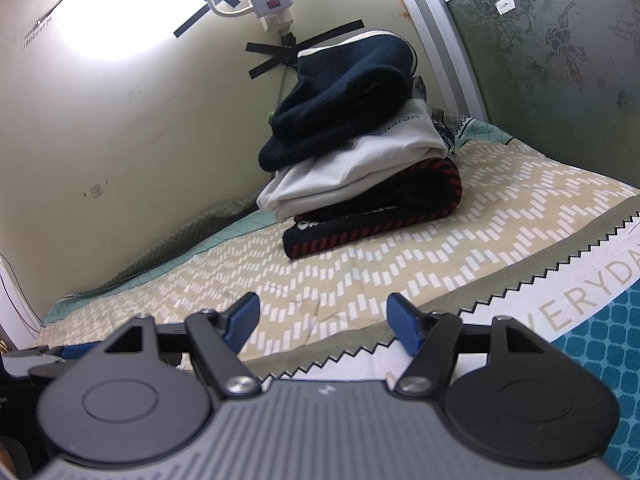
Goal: Fold small clothes
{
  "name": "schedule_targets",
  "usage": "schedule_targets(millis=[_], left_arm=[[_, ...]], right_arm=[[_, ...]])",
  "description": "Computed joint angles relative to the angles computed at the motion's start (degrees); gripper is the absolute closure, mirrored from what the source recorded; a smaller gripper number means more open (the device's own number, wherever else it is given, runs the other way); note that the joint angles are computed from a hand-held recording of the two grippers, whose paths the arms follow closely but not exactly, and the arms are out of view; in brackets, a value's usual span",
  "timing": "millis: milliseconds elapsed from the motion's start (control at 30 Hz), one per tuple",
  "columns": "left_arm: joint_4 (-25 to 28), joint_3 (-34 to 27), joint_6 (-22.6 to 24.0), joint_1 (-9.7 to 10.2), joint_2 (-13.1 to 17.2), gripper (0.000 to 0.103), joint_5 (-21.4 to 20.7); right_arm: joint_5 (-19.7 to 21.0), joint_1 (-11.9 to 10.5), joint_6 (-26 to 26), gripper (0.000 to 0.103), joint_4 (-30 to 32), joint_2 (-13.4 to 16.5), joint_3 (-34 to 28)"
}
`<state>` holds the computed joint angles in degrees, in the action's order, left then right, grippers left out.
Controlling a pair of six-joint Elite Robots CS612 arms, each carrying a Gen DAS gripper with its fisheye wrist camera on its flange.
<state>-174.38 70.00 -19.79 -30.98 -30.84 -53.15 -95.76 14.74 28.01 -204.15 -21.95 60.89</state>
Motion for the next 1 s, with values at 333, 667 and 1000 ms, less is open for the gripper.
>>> schedule_targets(millis=[333,667,1000], left_arm=[[-1.4,0.4,0.3,0.16,-0.1,0.0,-0.9],[-2.4,0.3,0.7,-0.12,0.1,0.0,0.1],[-0.4,0.2,-0.7,-0.07,-0.1,0.0,0.5]], right_arm=[[0.0,0.1,0.0,0.041,0.0,0.0,0.0],[-0.2,0.1,0.1,0.041,0.0,0.0,0.1],[-0.1,0.1,-0.1,0.041,0.0,0.2,-0.4]])
